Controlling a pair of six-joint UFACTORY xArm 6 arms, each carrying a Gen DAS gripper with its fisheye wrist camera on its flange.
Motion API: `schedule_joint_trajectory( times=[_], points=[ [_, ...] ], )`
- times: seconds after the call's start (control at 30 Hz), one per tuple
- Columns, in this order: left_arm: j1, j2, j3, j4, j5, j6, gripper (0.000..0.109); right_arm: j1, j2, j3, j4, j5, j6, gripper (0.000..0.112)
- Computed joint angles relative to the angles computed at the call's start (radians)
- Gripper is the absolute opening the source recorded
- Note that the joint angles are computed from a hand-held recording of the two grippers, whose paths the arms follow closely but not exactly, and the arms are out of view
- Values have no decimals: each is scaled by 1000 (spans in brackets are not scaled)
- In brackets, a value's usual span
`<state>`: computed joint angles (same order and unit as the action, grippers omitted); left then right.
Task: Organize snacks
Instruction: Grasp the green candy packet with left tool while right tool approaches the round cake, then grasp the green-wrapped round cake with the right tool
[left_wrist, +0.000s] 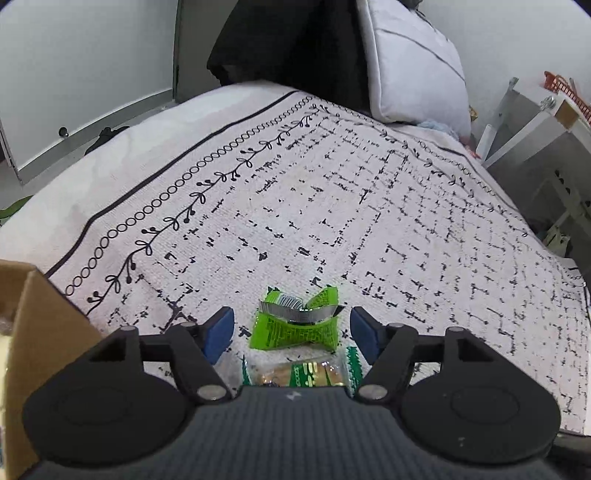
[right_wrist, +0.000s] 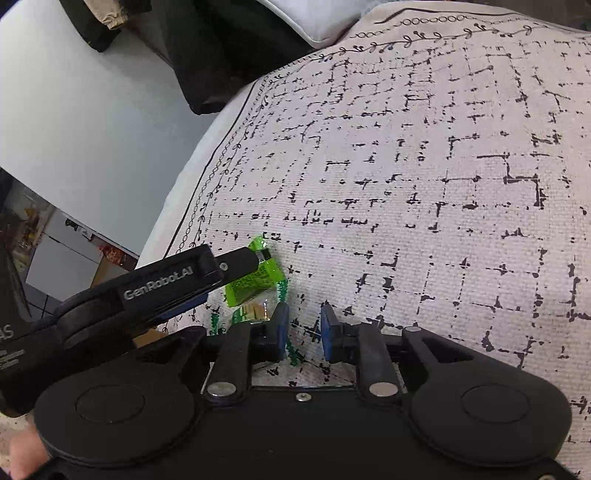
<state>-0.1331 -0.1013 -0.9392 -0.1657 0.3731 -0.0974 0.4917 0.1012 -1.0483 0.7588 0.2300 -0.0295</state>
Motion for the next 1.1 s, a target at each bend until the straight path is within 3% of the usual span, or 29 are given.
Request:
schedule_joint_trajectory(
  times=[0.13,0.23,0.3,0.33,0.4,0.43,0.67,0.93,1.1],
  points=[
    [-5,34,-16,-53,-12,39,68,3,12,-11,23,-2,-30,34],
    [-9,66,-35,5,-20,18,67,10,15,-14,51,-3,-63,44],
    [-5,88,-66,80,34,-47,54,17,19,-19,54,-10,-80,49],
    [-1,89,-68,107,34,-79,46,18,19,-21,56,-9,-90,52],
    [6,76,-62,138,31,-108,42,25,27,-31,64,-10,-106,56],
    [9,69,-58,151,31,-118,33,29,31,-35,63,-11,-108,58],
    [33,-2,-37,106,41,-103,31,58,47,-45,6,-35,-105,78],
    [52,-67,-3,36,68,-65,31,84,76,-49,-230,-77,40,88],
    [57,-110,17,28,63,-62,31,88,93,-46,-481,-101,207,89]
  ],
)
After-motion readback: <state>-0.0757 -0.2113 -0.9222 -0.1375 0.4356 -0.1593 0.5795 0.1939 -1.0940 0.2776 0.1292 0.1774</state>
